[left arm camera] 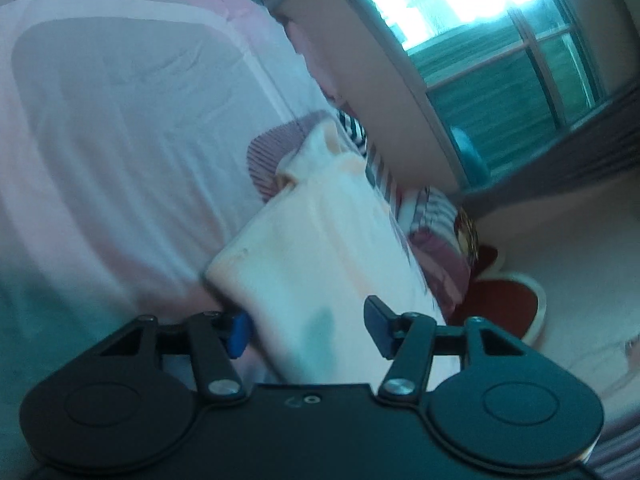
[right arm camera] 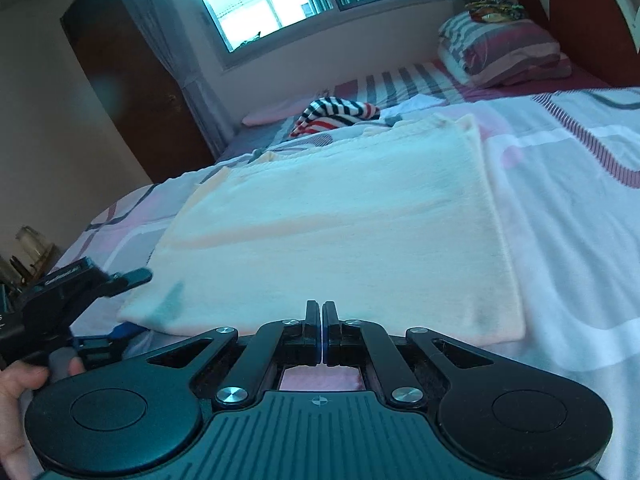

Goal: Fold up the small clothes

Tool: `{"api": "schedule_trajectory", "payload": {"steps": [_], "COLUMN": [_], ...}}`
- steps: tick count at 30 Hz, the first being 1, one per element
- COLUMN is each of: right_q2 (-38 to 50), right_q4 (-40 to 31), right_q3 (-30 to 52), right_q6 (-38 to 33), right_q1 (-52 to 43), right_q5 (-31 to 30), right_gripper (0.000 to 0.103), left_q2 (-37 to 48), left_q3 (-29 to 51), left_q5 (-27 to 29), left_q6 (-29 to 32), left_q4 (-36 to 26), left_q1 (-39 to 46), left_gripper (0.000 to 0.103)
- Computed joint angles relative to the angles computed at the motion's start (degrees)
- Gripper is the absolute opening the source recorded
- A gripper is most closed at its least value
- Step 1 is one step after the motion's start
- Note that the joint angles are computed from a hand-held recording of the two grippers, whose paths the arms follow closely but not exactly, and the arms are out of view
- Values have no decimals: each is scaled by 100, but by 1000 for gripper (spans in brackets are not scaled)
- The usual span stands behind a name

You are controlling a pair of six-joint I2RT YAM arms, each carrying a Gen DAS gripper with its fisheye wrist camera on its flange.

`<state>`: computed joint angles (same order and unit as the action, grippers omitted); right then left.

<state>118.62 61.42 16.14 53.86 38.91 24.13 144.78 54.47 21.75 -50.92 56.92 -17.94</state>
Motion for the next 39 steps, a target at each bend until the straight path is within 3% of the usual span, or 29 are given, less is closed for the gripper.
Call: {"api": "schedule_trajectory", "payload": {"steps": [5,7,11,13,17,20,23,30,39], "right_q2": [290,381,504,620,849,1006,1275,1321,1273], "right_q4": [130,177,54,-67,-263,-438,-1051,-891,-1171], "right_q3": [252,399,860,1201,1796,2148,2635,2587,2636], "right_q6": [-128,-243,-523,-636,-730,-840,-837,-739,-692], "right_q1": [-310,-558,-1016,-1206,-1464,-1582,-1614,-1563,-1524], "right_q5": [-195,-364,-666,-817,-1075,-1217,-1317,-1209,-1163], "right_gripper": [0,0,0,0,0,0,0,0,0], "left_q2": [34,203,378,389,500,636,640,661,386], "left_q3": [49,272,859,975,1065,1013,916,806,704], "left_q5": [-1032,-994,-947,-1097,-1113,-939,-942,-1148,-1026], "left_q6": [-571,-606,-446,-297,-325,-473,-565,-845,-224], "left_q4": [152,233,-168,-314,-383,-115,35,233,85], "left_q1": [-455,-398,-333,-386,-322,-213,-223,-312,-234], "left_gripper": [57,56,53,45,14,9,8,11,6]}}
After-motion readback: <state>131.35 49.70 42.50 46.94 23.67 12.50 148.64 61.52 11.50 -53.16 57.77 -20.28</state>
